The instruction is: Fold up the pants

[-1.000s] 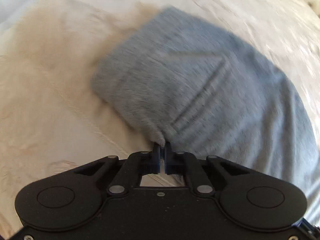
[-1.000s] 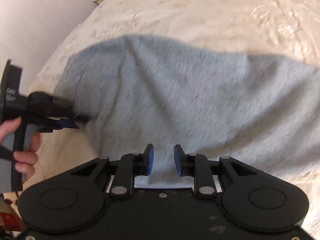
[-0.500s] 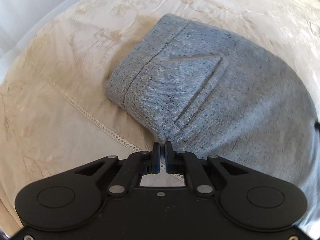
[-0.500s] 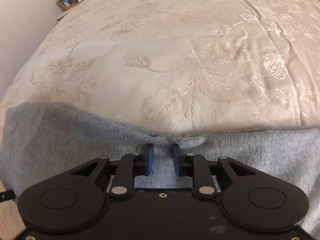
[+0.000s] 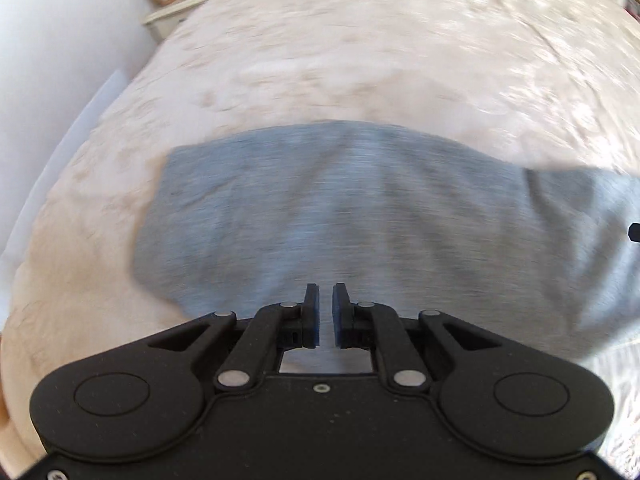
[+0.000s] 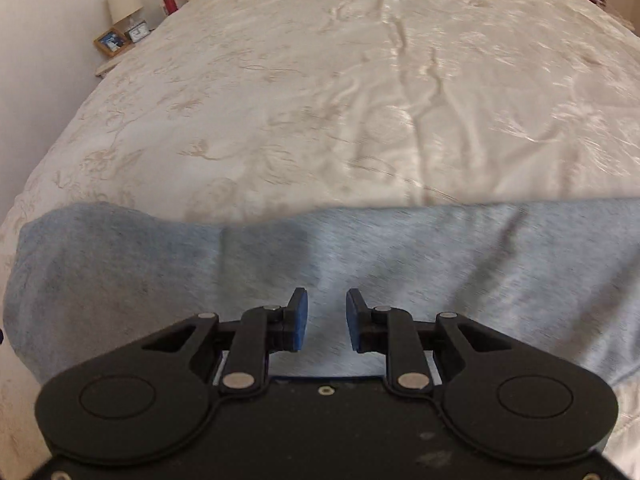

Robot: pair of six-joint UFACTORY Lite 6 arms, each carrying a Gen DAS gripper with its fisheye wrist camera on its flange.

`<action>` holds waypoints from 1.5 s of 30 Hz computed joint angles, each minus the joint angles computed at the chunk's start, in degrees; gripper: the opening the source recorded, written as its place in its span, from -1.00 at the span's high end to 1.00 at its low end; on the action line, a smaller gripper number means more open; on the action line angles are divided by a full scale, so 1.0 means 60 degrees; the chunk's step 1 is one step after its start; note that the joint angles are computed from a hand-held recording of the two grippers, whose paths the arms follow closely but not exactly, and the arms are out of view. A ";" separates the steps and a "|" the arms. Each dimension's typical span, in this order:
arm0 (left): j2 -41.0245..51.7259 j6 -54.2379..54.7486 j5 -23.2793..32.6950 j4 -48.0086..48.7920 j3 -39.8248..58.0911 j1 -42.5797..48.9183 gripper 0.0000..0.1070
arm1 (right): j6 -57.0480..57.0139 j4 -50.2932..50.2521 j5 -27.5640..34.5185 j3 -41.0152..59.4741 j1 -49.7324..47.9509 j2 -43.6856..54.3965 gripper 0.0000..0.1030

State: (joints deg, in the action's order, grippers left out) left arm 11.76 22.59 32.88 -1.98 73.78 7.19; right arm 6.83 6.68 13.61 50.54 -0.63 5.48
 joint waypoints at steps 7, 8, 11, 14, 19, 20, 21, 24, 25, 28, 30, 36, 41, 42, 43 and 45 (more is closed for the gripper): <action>0.0549 -0.3514 -0.0707 0.3336 -0.1205 -0.2386 0.66 | -0.3907 0.1399 0.0161 -0.1178 -0.4492 -0.0395 0.58; 0.0808 -0.4187 -0.0488 0.4049 -0.1206 -0.2527 0.66 | -0.4907 0.2079 0.0298 -0.1094 -0.5178 -0.0305 0.68; 0.1077 -0.5427 -0.0453 0.5272 -0.1440 -0.2497 0.66 | -0.6440 0.2607 0.0922 -0.0661 -0.6788 -0.0083 0.58; 0.1140 -0.6255 -0.0002 0.5939 -0.1205 -0.2597 0.66 | -0.8459 0.3669 0.1865 -0.0178 -0.8409 0.0107 0.54; 0.0835 -0.7781 0.0937 0.6128 -0.0638 -0.2984 0.66 | -1.1216 0.6649 0.4303 0.1258 -1.1528 0.1051 0.36; 0.0803 -0.8083 0.1135 0.6243 -0.0529 -0.3138 0.66 | -1.1209 0.6920 0.4516 0.1621 -1.1850 0.1398 0.28; 0.0723 -0.8465 0.1360 0.6386 -0.0504 -0.3396 0.66 | -1.1115 0.7151 0.4726 0.2016 -1.2119 0.1797 0.27; 0.0534 -0.9191 0.1836 0.6496 -0.0499 -0.4167 0.66 | -1.0280 0.7530 0.5331 0.3013 -1.2570 0.2762 0.23; 0.0423 -0.9325 0.1967 0.6468 -0.0537 -0.4445 0.66 | -0.9976 0.7592 0.5453 0.3343 -1.2663 0.3107 0.22; 0.0151 -0.9801 0.2259 0.6594 -0.0702 -0.5274 0.66 | -0.8943 0.7434 0.5383 0.4238 -1.2563 0.4029 0.20; 0.0004 -1.0019 0.2428 0.6622 -0.0726 -0.5744 0.66 | -0.8117 0.7021 0.5351 0.5079 -1.2392 0.4748 0.19; -0.0113 -1.0285 0.2806 0.6360 -0.0384 -0.6886 0.66 | -0.7704 0.7105 0.5743 0.6545 -1.2214 0.6001 0.19; 0.0162 -1.0350 0.3001 0.6145 0.0044 -0.7473 0.66 | -0.7488 0.6808 0.6111 0.7939 -1.2052 0.6882 0.19; 0.0200 -1.0428 0.3045 0.6141 0.0107 -0.7555 0.66 | -0.7516 0.6780 0.6207 0.8120 -1.2123 0.6931 0.19; 0.0231 -1.0482 0.3077 0.6099 0.0167 -0.7615 0.66 | -0.7562 0.6801 0.6257 0.8319 -1.2146 0.7034 0.19; 0.0302 -1.0474 0.3121 0.5848 0.0321 -0.7694 0.66 | -0.7595 0.6735 0.6640 0.9093 -1.2247 0.7509 0.19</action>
State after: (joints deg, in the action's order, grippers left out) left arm 13.57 -40.26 51.61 33.11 75.71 -38.98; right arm -38.74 47.08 53.45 105.10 -74.11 50.54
